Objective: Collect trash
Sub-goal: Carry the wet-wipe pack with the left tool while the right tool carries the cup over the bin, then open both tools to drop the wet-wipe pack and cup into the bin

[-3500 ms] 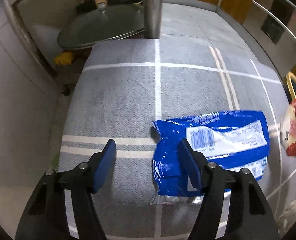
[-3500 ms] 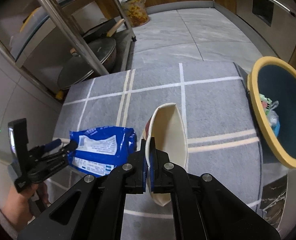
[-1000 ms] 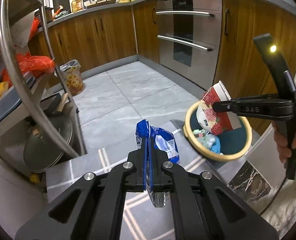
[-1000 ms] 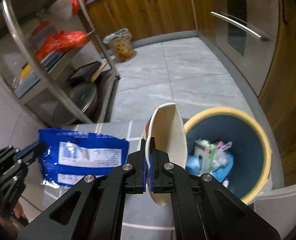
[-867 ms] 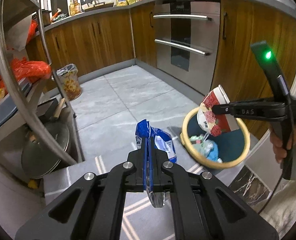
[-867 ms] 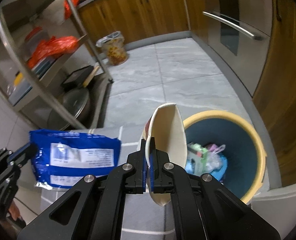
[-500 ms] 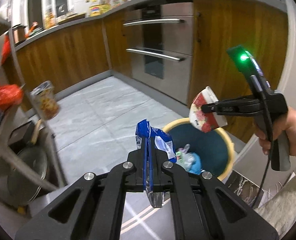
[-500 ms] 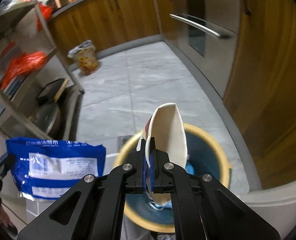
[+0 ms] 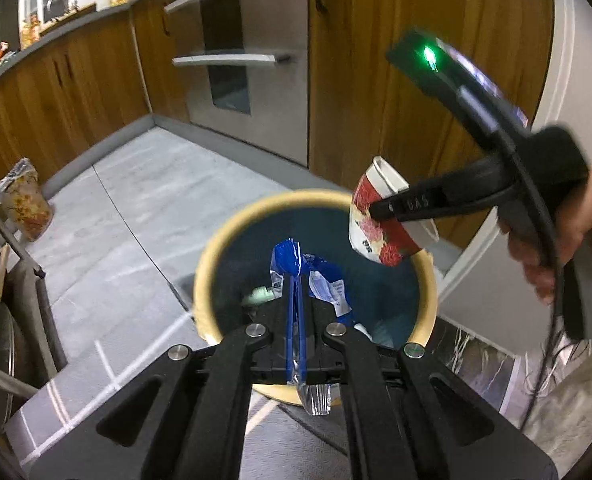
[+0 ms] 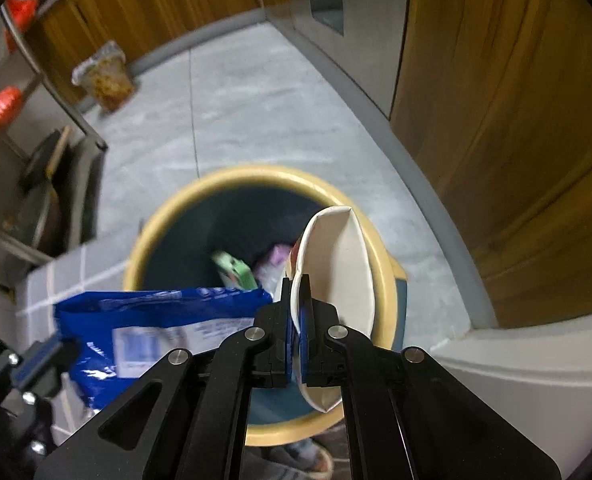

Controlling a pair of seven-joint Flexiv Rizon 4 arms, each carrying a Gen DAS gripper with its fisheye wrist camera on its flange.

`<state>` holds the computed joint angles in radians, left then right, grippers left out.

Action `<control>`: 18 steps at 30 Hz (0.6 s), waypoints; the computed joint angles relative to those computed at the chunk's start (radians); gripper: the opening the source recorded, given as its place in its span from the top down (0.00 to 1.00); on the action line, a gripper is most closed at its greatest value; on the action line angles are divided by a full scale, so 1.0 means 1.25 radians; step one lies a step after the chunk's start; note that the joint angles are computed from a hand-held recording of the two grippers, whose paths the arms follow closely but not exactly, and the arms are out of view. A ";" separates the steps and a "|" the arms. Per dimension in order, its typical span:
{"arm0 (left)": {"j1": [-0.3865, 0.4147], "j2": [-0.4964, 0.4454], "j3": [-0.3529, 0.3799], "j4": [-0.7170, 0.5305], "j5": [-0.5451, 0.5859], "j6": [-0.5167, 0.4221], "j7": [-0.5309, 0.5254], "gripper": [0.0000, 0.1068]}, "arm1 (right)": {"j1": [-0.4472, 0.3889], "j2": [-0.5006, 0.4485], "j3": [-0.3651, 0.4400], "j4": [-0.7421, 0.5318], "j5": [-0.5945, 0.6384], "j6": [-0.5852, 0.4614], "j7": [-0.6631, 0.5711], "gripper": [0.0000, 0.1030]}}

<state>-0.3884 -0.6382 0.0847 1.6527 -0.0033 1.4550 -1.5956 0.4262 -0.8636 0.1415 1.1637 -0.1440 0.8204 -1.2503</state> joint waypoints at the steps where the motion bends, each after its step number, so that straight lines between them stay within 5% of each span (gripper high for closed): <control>1: -0.006 -0.012 0.006 -0.010 0.003 -0.012 -0.001 0.99 | 0.003 -0.002 -0.001 -0.002 -0.005 -0.007 -0.005 0.96; 18: 0.029 -0.059 -0.011 -0.049 0.004 -0.071 -0.017 0.95 | 0.024 -0.046 -0.015 -0.048 -0.027 -0.064 -0.039 0.96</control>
<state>-0.3517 -0.7117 0.0716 1.5918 0.0013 1.3663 -1.6175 0.4559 -0.9212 0.1232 1.1037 -0.1772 0.7404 -1.2993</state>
